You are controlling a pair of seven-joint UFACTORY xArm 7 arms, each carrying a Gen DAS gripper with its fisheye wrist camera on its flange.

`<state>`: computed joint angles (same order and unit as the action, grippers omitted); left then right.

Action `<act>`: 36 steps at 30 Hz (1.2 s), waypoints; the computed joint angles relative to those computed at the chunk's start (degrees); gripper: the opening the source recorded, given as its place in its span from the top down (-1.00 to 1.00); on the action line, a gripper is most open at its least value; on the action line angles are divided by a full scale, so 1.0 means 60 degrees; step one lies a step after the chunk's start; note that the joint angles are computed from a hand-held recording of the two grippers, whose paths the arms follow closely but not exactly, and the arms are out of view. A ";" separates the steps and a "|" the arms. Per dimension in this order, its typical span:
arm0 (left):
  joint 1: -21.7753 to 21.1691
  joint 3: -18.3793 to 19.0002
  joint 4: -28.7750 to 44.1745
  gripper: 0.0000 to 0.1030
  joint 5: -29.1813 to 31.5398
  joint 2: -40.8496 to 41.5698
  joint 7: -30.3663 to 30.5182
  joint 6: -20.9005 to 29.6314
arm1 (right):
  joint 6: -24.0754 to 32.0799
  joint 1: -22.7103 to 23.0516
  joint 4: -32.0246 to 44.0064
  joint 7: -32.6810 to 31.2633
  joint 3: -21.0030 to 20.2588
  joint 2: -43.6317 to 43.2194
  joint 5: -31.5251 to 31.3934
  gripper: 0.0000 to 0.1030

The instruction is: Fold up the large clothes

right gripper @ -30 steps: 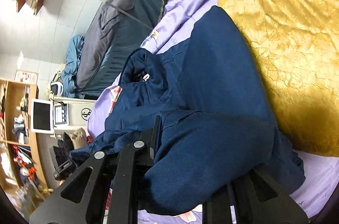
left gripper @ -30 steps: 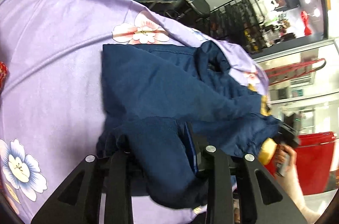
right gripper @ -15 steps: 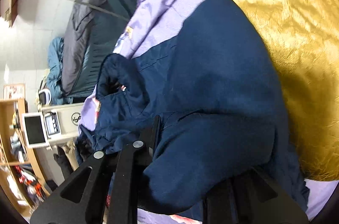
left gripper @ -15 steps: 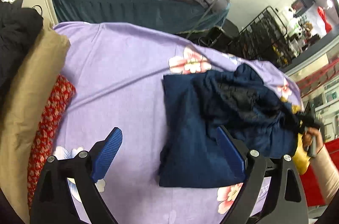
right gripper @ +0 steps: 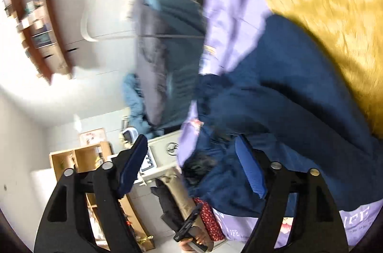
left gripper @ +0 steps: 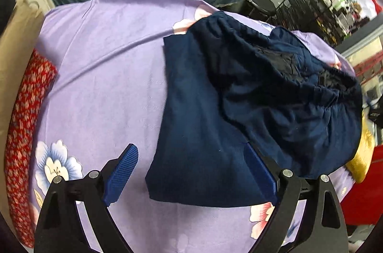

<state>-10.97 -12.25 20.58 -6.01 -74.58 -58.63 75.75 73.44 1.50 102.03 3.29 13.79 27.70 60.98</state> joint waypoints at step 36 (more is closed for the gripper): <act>0.1399 0.0883 0.0591 0.32 0.1831 0.4947 0.0969 -0.2606 | -0.3916 0.2347 -0.1726 -0.2253 -0.0982 -0.1119 -0.8040 0.75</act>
